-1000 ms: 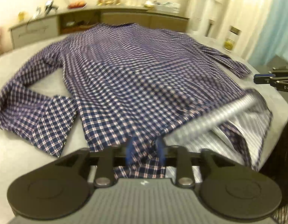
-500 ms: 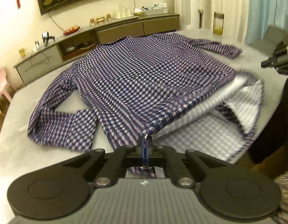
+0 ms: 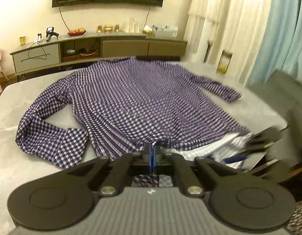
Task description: Fold clothes
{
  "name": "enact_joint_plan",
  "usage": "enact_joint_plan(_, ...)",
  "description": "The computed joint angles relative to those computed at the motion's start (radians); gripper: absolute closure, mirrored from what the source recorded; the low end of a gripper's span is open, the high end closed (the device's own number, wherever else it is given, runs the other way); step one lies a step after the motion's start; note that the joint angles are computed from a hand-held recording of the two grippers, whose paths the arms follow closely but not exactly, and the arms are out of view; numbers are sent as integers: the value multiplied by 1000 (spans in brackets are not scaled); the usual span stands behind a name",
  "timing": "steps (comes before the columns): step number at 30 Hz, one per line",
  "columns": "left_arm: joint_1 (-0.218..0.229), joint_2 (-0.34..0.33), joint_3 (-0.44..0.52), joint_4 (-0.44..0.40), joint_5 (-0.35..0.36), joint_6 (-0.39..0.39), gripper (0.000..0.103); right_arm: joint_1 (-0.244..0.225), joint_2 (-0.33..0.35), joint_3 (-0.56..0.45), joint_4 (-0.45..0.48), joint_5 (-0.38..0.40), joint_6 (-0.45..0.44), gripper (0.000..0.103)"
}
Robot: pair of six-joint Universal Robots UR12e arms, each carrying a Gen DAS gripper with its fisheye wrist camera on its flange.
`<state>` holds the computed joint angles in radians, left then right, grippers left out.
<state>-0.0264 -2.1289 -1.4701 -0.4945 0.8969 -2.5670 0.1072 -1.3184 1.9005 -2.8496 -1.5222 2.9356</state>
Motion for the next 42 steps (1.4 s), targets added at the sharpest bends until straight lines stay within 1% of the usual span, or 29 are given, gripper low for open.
enact_joint_plan(1,6,5,-6,15,0,-5,102,7,17,-10,5,-7,-4,76)
enact_joint_plan(3,18,16,-17,45,2,-15,102,11,15,-18,59,-20,-37,77)
enact_joint_plan(5,27,21,-26,82,23,-34,102,16,14,-27,113,-33,-70,84)
enact_joint_plan(6,29,20,-29,104,42,-43,102,19,14,-32,140,-41,-86,87)
enact_joint_plan(8,26,16,-33,138,85,-42,102,15,-5,-27,198,-30,-118,87)
enact_joint_plan(10,18,12,-37,159,117,-20,102,-5,-30,-9,227,22,-96,87)
enact_joint_plan(12,10,10,-42,177,133,6,102,-21,-51,16,178,33,-30,85)
enact_joint_plan(13,6,9,-44,185,142,19,102,-25,-55,22,160,20,-4,84)
enact_joint_plan(14,2,8,-47,194,150,32,102,-24,-50,19,161,-11,1,83)
enact_joint_plan(15,0,6,-45,210,161,36,102,-24,-44,16,163,-42,5,78)
enact_joint_plan(18,-3,2,-41,271,206,53,102,-24,-26,6,167,-136,20,78)
enact_joint_plan(19,-3,1,-40,286,223,59,102,-19,-21,3,176,-192,14,78)
enact_joint_plan(20,-3,1,-37,287,228,64,102,-13,-20,1,199,-272,-2,78)
enact_joint_plan(21,-2,1,-33,286,233,68,102,-15,-25,3,226,-319,-2,78)
enact_joint_plan(22,0,2,-29,266,222,76,102,-17,-32,11,243,-346,3,78)
enact_joint_plan(24,-4,7,-34,240,221,120,101,-25,-43,18,259,-368,8,78)
enact_joint_plan(26,-9,11,-48,257,244,151,101,-24,-48,22,261,-371,-1,78)
enact_joint_plan(27,-10,14,-51,239,244,158,100,-22,-48,21,266,-378,-8,78)
enact_joint_plan(28,-10,17,-54,223,242,174,96,-23,-52,20,270,-372,-16,78)
enact_joint_plan(29,-10,21,-57,207,241,190,94,-27,-60,22,272,-345,-24,78)
enact_joint_plan(30,-8,26,-66,208,233,207,87,-32,-68,23,275,-319,-32,78)
enact_joint_plan(31,-6,32,-76,209,225,223,83,-38,-82,29,273,-276,-34,78)
enact_joint_plan(33,-2,42,-93,208,214,251,83,-47,-111,44,249,-167,-37,76)
enact_joint_plan(34,0,46,-100,205,210,262,83,-45,-115,47,230,-146,-47,68)
enact_joint_plan(36,1,44,-98,196,213,269,83,-40,-118,50,191,-112,-69,57)
enact_joint_plan(37,-1,42,-97,192,220,272,83,-35,-110,50,171,-121,-84,52)
enact_joint_plan(39,-5,36,-89,156,216,300,83,-21,-89,49,143,-159,-117,49)
enact_joint_plan(41,-12,29,-80,104,214,345,79,-20,-59,43,130,-195,-159,50)
enact_joint_plan(42,-17,26,-81,98,223,374,77,-17,-51,41,132,-211,-176,51)
